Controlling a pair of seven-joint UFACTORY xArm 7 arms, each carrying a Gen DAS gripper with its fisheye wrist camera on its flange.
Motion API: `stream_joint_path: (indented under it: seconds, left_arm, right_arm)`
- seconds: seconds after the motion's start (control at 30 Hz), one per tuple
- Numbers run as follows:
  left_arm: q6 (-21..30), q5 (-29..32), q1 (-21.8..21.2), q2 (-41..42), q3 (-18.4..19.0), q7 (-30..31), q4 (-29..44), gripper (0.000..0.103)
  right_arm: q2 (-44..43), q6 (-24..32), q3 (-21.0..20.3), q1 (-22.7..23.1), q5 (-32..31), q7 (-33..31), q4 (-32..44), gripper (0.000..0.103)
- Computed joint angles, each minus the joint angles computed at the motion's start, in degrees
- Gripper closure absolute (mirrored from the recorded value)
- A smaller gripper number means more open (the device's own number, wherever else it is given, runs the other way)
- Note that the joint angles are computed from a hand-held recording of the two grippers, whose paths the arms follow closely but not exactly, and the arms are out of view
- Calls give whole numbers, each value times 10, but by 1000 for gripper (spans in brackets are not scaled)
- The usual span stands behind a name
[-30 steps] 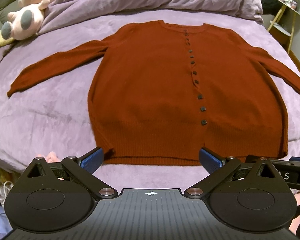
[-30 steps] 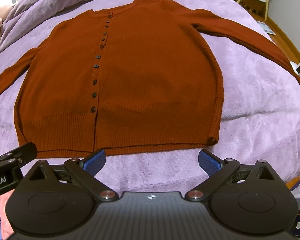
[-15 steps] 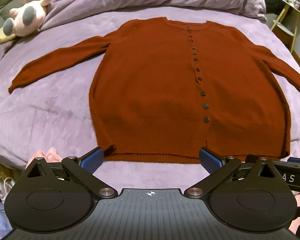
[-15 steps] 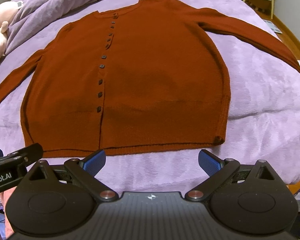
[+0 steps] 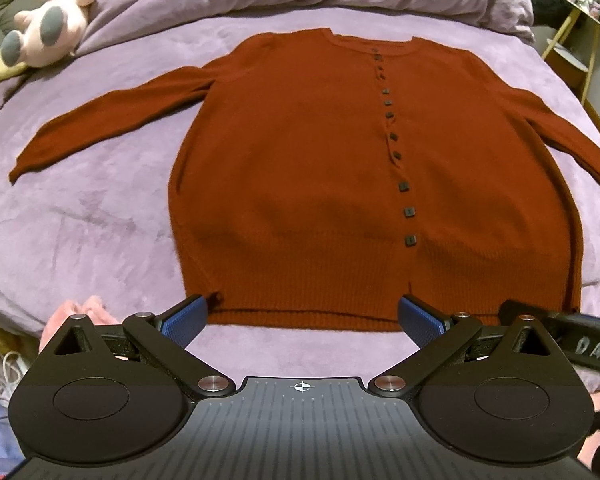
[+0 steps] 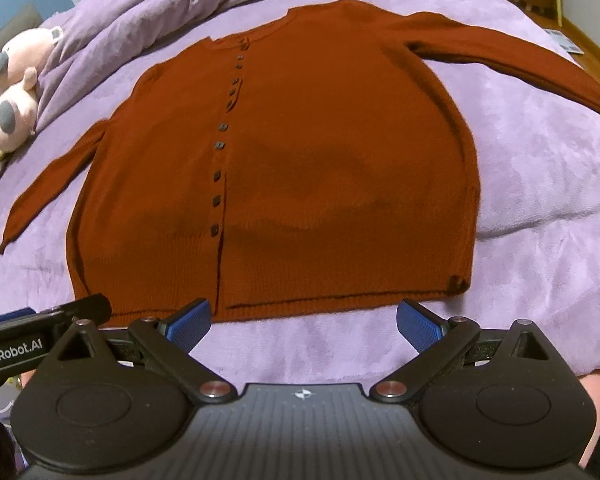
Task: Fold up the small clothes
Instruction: 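Grasp a cardigan sleeve with the right tool and fold it across the body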
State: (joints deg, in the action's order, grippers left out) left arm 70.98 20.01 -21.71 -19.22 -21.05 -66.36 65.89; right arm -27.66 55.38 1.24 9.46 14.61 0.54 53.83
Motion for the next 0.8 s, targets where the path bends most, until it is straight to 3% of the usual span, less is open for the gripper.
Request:
stream_joint_path:
  seconds: [0.07, 0.13, 0.23, 0.27, 0.4, 0.53, 0.6, 0.73, 0.8]
  left_arm:
    - [-11, 0, 1, 0, 4, 4, -4, 0]
    - [-23, -1, 3, 1, 9, 10, -7, 0]
    - [-51, 3, 11, 7, 18, 18, -12, 0]
    - [-60, 9, 15, 13, 19, 16, -12, 0]
    - [-102, 40, 30, 40, 26, 5, -11, 0]
    - [-137, 79, 40, 76, 37, -18, -10, 0]
    - [-134, 98, 41, 99, 42, -30, 0, 0]
    - [-135, 114, 31, 122, 56, -48, 5, 0]
    - [-134, 106, 25, 131, 63, -43, 7, 0]
  right_arm:
    - [1, -35, -14, -2, 14, -14, -11, 4]
    - [-4, -103, -44, 7, 57, -60, -36, 4]
    - [2, -234, -137, 59, 207, -195, -69, 4]
    - [18, -256, -148, 54, 237, -215, -62, 4]
    - [111, -314, -154, -9, 269, -175, -9, 4]
    - [206, -344, -193, -33, 438, -194, 52, 5]
    - [256, -343, -200, -54, 504, -180, 87, 16]
    - [332, -360, -187, -97, 588, -155, 131, 59]
    - [360, -368, -175, -120, 645, -160, 151, 70]
